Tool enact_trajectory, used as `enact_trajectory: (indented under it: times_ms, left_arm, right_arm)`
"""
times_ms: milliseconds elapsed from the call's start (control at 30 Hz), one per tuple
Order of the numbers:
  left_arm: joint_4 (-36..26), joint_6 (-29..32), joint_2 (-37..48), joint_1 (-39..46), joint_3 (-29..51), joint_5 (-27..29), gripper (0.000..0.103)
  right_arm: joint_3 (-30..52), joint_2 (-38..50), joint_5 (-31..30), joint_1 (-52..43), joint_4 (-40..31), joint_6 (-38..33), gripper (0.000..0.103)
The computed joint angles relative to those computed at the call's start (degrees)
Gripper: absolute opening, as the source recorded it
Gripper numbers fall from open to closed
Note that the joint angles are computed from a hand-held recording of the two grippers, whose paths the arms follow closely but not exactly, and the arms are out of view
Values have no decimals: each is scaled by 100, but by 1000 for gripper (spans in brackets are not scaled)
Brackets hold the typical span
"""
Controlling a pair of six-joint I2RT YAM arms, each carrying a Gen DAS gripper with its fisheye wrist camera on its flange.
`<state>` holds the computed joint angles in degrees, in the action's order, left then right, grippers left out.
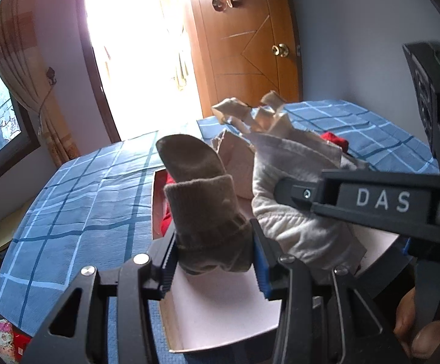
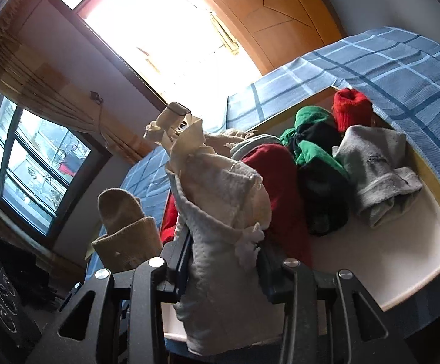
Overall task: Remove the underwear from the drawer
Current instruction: 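Carry both items over the white tray and lower them onto the pile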
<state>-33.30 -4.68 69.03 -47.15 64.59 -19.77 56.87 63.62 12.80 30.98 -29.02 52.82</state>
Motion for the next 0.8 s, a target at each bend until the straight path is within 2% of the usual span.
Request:
enact_trajectory:
  times_ms: [367,800]
  left_arm:
    - [216,-13,345,220,-69,195,42]
    - [550,88,501,373,-275,238,43]
  right_arm:
    - [-29,437,-203,-221,350,-217,41]
    - [314,1093,-245,-276,372,-514,41]
